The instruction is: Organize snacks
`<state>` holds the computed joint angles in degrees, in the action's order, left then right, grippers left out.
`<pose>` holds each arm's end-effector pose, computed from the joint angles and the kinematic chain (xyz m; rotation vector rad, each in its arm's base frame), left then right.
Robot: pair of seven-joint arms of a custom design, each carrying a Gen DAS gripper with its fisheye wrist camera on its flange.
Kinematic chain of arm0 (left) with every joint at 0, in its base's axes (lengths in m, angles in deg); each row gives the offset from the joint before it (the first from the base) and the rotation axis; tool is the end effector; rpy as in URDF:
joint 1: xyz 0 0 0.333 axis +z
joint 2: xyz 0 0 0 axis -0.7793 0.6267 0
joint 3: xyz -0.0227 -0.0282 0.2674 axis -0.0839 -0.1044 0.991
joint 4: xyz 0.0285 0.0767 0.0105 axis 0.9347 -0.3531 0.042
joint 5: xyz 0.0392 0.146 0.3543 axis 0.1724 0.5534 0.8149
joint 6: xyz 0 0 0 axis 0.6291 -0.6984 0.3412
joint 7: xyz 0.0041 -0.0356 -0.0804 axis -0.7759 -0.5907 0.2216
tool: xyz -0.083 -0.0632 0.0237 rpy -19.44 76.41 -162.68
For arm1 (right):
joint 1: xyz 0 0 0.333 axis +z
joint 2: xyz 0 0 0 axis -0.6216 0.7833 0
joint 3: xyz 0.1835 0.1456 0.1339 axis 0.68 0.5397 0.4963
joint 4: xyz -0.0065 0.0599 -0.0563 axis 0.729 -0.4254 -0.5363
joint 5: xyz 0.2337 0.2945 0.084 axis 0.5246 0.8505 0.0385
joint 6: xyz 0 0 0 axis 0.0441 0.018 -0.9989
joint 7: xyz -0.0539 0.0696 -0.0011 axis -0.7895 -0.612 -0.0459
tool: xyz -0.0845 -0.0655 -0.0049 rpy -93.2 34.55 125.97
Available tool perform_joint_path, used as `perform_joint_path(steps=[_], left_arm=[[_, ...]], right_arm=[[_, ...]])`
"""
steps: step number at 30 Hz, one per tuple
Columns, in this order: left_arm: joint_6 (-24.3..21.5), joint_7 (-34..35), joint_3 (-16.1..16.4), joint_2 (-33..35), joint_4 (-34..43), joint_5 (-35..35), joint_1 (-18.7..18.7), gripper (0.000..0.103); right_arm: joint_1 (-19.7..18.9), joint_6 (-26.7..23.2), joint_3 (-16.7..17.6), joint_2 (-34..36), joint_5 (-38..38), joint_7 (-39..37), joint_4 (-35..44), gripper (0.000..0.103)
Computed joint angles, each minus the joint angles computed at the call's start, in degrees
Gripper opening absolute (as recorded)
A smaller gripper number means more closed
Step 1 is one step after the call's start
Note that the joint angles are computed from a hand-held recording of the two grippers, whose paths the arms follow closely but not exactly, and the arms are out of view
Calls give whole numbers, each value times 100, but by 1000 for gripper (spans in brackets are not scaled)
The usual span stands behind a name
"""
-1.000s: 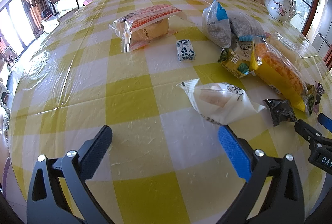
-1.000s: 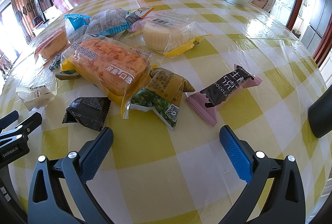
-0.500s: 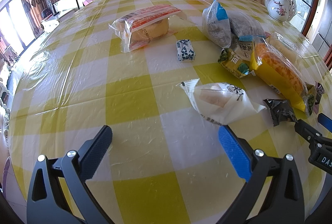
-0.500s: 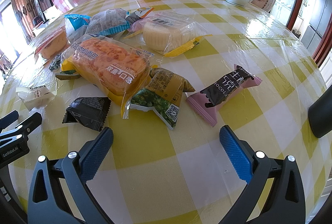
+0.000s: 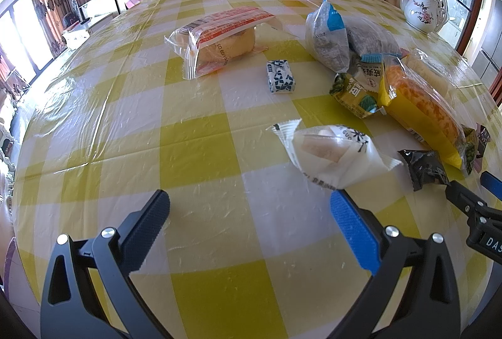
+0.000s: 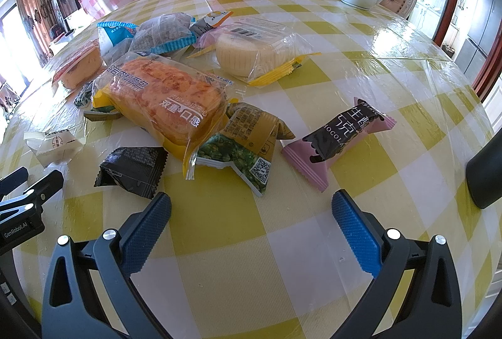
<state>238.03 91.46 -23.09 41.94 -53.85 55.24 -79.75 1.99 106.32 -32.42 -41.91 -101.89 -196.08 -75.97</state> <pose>0.5672 -0.3909 0.2847 -1.3846 2.3364 -0.7109 0.4367 0.4178 0.2980 -1.3008 2.4088 -0.7252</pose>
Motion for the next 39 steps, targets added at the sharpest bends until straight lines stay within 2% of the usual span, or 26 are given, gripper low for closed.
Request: perform_joint_path(steps=[17, 19, 22, 23, 25, 26, 27, 29, 33, 35, 39], left_arm=[[-21, -202, 84, -24, -20, 59, -89, 102], [-29, -294, 109, -81, -85, 95, -119, 102], [4, -197, -9, -247, -339, 90, -4, 102], [31, -123, -70, -309, -436, 56, 63, 102], [170, -139, -75, -531, -783, 15, 148, 102], [328, -165, -140, -643, -980, -105, 258, 102], [450, -146, -222, -706, -1102, -240, 367, 102], [748, -49, -462, -853, -1404, -632, 671, 102], [1140, 371, -952, -959, -1707, -1362, 1170, 102], [1258, 430, -929, -1007, -1790, -1526, 1123, 102], [1325, 525, -789, -1117, -1904, -1623, 925, 102]], right_arm=[[5, 14, 0, 15, -9, -29, 13, 99], [-46, 213, 17, -46, -8, -232, -88, 99], [-195, 815, 61, -294, 13, -825, -471, 99], [-212, 1136, 46, -539, -147, -736, -795, 99], [-193, 1676, -22, -736, -748, -22, -1125, 99], [-152, 1754, -44, -883, -1250, 387, -1281, 99], [-80, 1545, -2, -1015, -1816, 627, -1350, 99], [-102, 1159, 157, -1111, -2262, 506, -1328, 99], [-468, 1552, 187, -933, -2593, -519, -902, 99], [-644, 1809, 118, -599, -2337, -1387, -512, 99], [-955, 2231, 35, 289, -1061, -3637, 456, 98]])
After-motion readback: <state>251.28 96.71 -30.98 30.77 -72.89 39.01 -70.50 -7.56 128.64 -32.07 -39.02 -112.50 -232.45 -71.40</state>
